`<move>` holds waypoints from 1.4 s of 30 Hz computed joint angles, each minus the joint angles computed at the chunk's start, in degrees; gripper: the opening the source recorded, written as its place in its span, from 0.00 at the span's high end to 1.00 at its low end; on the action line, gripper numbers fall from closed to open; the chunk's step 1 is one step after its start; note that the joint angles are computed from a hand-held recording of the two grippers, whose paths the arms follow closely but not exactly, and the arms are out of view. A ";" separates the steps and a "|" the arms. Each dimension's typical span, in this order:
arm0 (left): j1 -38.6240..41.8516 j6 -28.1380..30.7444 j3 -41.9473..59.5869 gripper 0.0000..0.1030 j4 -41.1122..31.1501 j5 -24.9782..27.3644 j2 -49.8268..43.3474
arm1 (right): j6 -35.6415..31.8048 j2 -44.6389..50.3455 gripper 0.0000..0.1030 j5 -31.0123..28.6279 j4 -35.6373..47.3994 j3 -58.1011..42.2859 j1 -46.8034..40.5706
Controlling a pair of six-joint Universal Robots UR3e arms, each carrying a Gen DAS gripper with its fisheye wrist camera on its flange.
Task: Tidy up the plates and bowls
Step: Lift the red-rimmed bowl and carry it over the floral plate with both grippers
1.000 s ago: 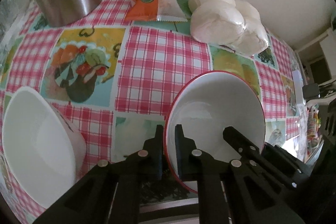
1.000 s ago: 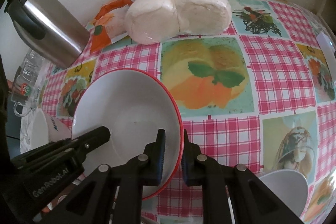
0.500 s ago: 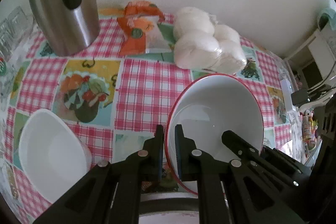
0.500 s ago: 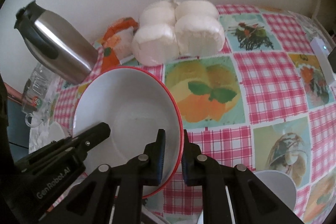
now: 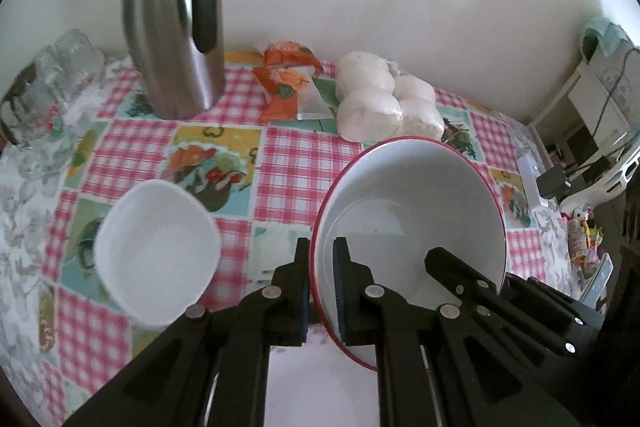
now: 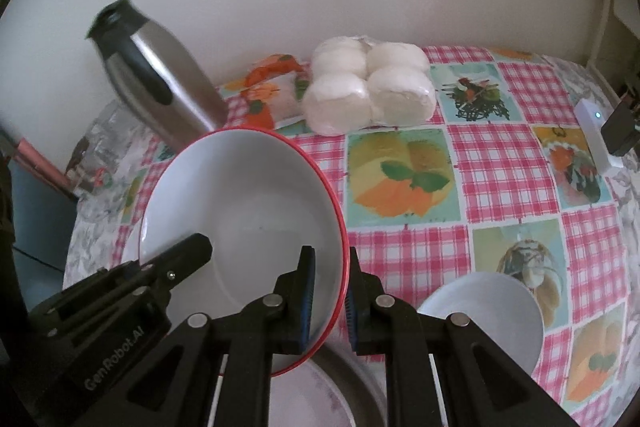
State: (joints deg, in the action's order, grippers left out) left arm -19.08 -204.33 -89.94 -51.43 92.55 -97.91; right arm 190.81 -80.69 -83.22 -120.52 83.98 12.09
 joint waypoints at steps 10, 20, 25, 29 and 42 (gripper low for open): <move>-4.11 -2.40 -9.09 0.90 -0.42 4.33 10.81 | 3.27 -9.40 0.85 -0.20 0.59 6.16 3.67; -7.23 -5.88 -19.40 0.90 2.06 5.68 17.97 | 5.26 -16.45 0.85 -1.60 -1.24 15.16 6.91; -9.99 -7.20 -20.98 0.90 1.47 8.39 19.55 | 7.22 -20.07 0.85 -0.56 -2.67 20.06 7.32; -12.22 -8.49 -21.56 0.90 1.20 10.57 20.14 | 8.06 -21.65 0.85 -0.25 -2.98 22.03 7.71; -12.02 -7.78 -23.82 0.90 1.25 9.12 22.76 | 12.10 -24.81 0.82 -1.68 -2.52 24.50 9.73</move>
